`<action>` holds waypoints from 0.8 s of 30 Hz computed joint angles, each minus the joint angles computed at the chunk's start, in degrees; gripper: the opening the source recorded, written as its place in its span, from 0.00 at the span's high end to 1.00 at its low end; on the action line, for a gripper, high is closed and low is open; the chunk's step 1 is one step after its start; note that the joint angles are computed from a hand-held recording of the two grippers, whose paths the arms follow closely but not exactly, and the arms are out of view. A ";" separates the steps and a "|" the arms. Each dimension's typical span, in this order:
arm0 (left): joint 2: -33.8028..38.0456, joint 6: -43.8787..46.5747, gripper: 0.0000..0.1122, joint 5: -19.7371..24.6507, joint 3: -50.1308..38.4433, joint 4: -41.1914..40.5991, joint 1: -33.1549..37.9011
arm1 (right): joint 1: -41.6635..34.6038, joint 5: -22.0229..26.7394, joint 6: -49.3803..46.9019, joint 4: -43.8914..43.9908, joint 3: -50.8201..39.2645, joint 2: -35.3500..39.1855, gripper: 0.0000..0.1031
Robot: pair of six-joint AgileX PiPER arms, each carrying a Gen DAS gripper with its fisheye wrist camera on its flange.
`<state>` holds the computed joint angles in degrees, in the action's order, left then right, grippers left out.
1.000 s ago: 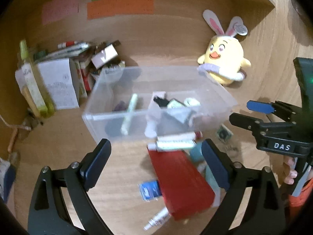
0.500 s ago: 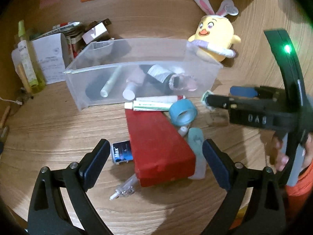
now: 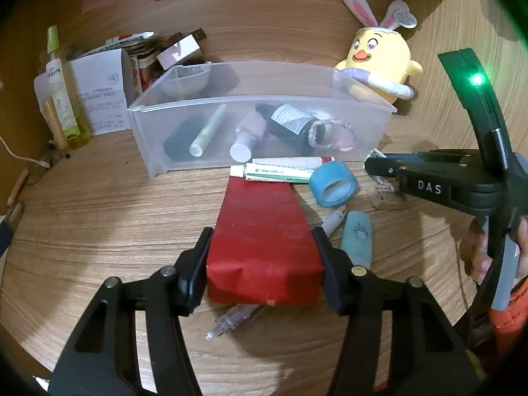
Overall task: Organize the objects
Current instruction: 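Grasp the red pouch with the left tool while the right tool grasps the small eraser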
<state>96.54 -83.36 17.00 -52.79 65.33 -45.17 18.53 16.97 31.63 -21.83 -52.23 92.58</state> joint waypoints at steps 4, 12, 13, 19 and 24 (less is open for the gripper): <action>-2.56 -2.77 0.49 -0.55 1.98 3.52 0.48 | -0.13 -0.75 1.12 -0.56 1.55 -1.71 0.86; -10.27 -0.48 0.49 -4.53 5.36 2.18 4.44 | -0.96 -2.74 1.14 1.25 5.90 -8.07 0.86; -10.91 0.89 0.49 -5.08 5.50 0.80 5.08 | -0.95 -2.85 1.52 1.07 6.44 -8.95 0.86; -13.40 13.59 0.49 -6.65 4.21 -11.19 8.63 | -1.05 -3.31 0.34 2.92 8.20 -13.57 0.86; -15.72 19.22 0.49 -6.40 2.99 -15.16 9.87 | -0.50 -2.55 0.55 2.44 8.19 -17.27 0.86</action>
